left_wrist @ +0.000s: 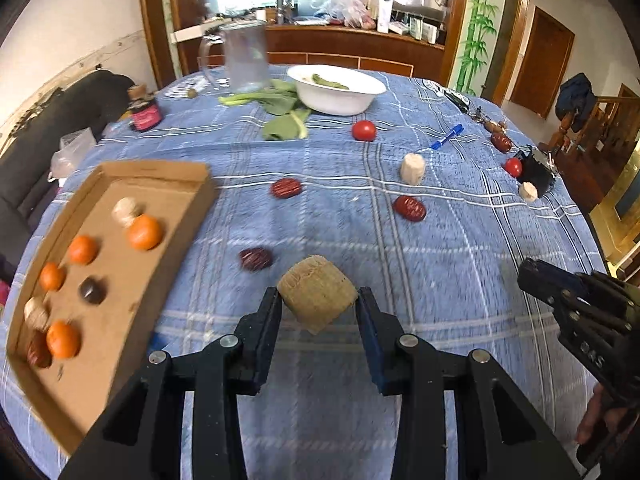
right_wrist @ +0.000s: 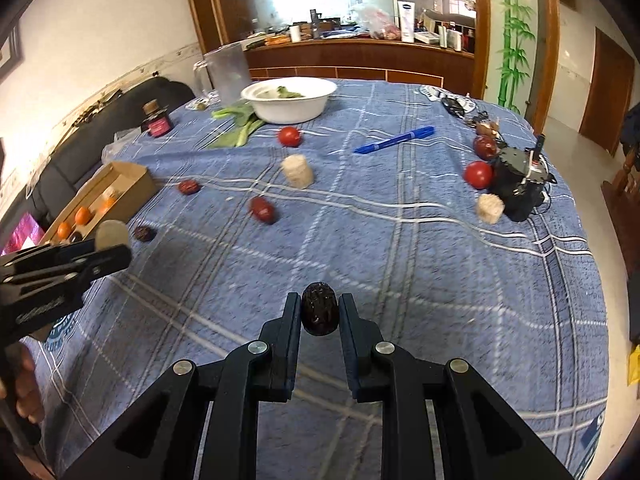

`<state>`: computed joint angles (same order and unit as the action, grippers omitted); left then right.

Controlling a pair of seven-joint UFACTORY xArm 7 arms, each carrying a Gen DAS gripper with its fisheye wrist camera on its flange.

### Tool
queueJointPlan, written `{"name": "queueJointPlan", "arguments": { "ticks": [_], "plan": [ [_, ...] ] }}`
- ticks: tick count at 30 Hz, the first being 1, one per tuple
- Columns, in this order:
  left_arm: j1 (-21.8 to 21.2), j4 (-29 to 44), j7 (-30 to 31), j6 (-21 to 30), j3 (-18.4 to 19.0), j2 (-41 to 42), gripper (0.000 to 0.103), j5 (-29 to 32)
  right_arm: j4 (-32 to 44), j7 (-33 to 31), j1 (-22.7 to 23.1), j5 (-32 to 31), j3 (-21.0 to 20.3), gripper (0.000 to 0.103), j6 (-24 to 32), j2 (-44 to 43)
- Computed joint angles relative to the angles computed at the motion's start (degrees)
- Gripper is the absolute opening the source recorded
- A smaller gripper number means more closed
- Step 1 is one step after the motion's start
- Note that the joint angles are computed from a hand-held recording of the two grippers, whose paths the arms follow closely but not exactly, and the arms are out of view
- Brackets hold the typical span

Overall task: Organize fruits
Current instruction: 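Carry the yam chunk and dark date toward the cardboard tray with both grippers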

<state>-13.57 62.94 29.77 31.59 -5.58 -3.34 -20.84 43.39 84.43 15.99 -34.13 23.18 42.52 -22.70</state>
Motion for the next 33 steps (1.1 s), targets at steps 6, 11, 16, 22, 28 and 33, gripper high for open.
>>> {"name": "queueJointPlan", "arguments": {
  "ticks": [6, 11, 16, 22, 28, 33],
  "plan": [
    [0.92, -4.35, 6.83, -1.58, 2.89, -5.04, 0.037, -4.26, 7.45, 4.00, 1.31, -3.18, 2.42, 0.020, 4.13, 6.79],
    [1.94, -4.53, 11.89, -0.14, 5.41, -5.99, 0.037, -7.63, 14.73, 6.52, 4.51, -7.42, 2.03, 0.020, 7.28, 13.98],
    [3.52, -4.07, 15.34, 0.73, 6.76, -6.10, 0.037, -10.16, 21.44, 7.02, 8.41, -10.35, 0.22, 0.020, 9.22, 20.57],
    [5.80, -2.48, 17.70, 2.11, 7.91, -5.34, 0.037, -12.30, 28.22, 5.19, 13.30, -11.82, -3.11, 0.021, 10.77, 26.53],
    [8.97, -0.38, 17.33, 2.77, 8.54, -3.42, 0.037, -12.48, 35.38, 2.16, 17.65, -12.91, -7.10, 0.021, 10.74, 32.18],
    [12.00, 1.40, 15.28, 2.72, 8.90, -1.24, 0.038, -11.20, 41.20, -1.85, 20.51, -12.58, -10.61, 0.021, 9.17, 36.54]
  ]
}}
